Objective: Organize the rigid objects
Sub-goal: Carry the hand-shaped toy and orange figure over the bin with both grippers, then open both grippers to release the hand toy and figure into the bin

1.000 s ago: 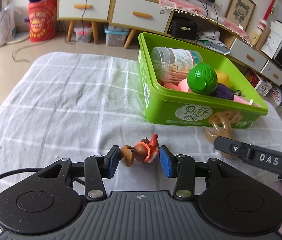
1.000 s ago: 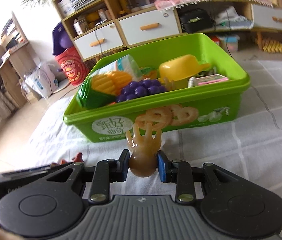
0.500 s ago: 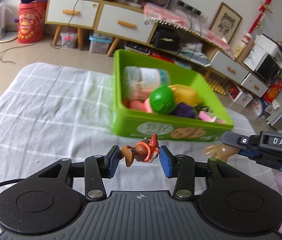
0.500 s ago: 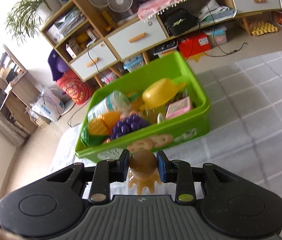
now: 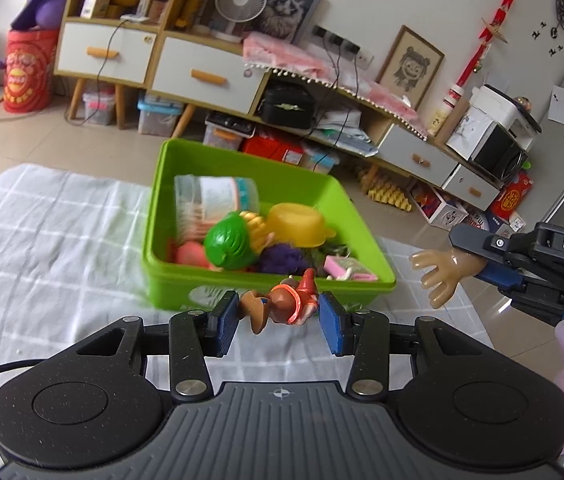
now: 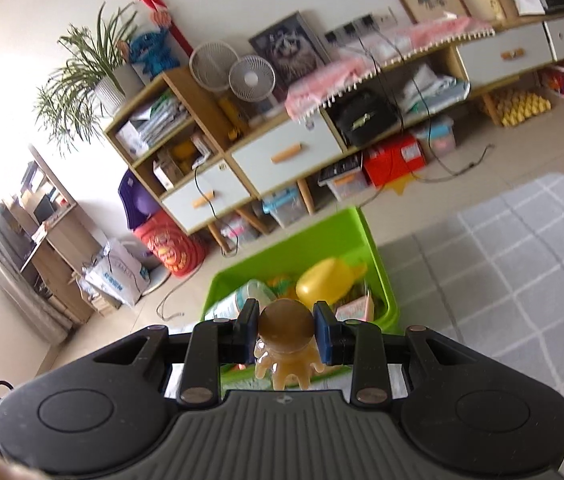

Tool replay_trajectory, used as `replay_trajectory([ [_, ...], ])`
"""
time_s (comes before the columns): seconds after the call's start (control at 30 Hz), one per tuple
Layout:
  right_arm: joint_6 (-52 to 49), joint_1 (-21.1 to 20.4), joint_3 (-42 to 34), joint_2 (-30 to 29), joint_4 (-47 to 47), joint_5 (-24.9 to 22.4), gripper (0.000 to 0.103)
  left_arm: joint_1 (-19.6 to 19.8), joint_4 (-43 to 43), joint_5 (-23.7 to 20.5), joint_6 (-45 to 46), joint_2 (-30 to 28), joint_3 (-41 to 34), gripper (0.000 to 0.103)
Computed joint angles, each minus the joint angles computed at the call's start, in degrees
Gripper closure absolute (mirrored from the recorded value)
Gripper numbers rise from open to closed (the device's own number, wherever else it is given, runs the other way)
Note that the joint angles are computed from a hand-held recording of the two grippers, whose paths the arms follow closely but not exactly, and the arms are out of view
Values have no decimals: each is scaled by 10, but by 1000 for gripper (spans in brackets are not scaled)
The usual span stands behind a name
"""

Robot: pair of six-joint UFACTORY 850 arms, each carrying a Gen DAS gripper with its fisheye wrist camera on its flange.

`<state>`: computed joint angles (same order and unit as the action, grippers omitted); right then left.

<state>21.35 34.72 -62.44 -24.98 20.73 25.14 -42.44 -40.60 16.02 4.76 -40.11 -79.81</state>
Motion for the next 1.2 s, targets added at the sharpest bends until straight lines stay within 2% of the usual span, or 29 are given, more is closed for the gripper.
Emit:
replay_trajectory([
  [0.07,-10,0,-2,-1,9,7,90,-4,-47,1,57,-6,-15,55],
  [0.33,-93,-10,-51,-33,71,-10,90,-3,-122,-26,185,-53,-104,55],
  [0.6,-59,-28,-100,-83,41,-16,90,8,-229,-65,314,-111,-193,55],
  [0.8,-26,-37,-117,-112,24,-17,90,9,-422,-76,536,-152,-249,55],
  [0.93,-1,-41,-124,-124,6,-7,90,9,-423,-80,546,-165,-265,55],
  [1.1,-17,-40,-131,-133,10,0,90,7,-495,-71,626,-179,-284,54],
  [1.2,-20,-38,-131,-135,15,7,90,7,-448,-70,576,-179,-279,54],
])
